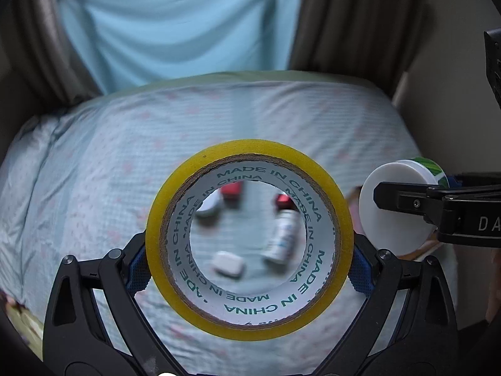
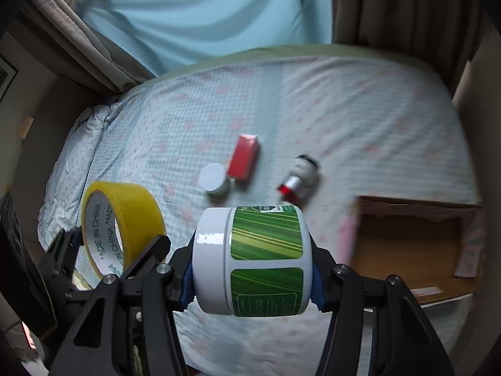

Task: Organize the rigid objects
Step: 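Carry tape and green jar into the cardboard box and open both tools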

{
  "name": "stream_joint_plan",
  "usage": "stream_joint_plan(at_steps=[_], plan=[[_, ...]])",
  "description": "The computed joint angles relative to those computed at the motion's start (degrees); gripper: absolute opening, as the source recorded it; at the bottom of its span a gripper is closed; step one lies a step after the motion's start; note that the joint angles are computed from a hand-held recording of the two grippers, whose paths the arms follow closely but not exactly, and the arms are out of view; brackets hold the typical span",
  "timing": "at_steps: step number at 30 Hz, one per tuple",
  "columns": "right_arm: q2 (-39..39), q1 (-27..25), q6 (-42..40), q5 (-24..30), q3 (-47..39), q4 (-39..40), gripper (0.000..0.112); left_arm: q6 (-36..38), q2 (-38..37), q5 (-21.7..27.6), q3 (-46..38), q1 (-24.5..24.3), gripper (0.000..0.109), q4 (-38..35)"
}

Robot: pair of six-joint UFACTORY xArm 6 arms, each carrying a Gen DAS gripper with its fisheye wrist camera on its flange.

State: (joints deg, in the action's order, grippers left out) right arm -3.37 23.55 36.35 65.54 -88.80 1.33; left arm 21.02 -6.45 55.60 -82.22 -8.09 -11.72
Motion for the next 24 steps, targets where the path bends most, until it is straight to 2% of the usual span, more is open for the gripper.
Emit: stream_joint_plan(at_steps=[3,6,9,13,18,24], plan=[[-7.74,-3.67,-3.24,1.67,6.12,0.54,0.052,-3.41,-1.34,1.15,-0.57,-4.94,0.097,2.28],[-13.78,-7.84,-6.68,5.94,9.95,-1.01,0.052,-7.23,-0.91,2.42,-2.16,-10.44,0.097,3.20],[-18.92,-14.14,-10.98,9.58,13.83,-2.02,0.052,-11.14,0.62,2.58,-3.70,-16.63,0.097,4.71],[-22.37,-22.66,-17.83,11.65,18.27,-2.07,0.052,-14.13,4.63,2.85,-6.20,-23.03,0.097,6.08],[-24.22,-32.93,-24.86,10.87,24.78,2.23,0.052,-16.95,10.90,5.24,-9.42,-28.50,0.097,7.68],[-22.70,-39.06,-29.21,8.42,31.46,5.63,0.052,-17.81,18.73,8.39,-12.56,-31.47,0.097,8.87]])
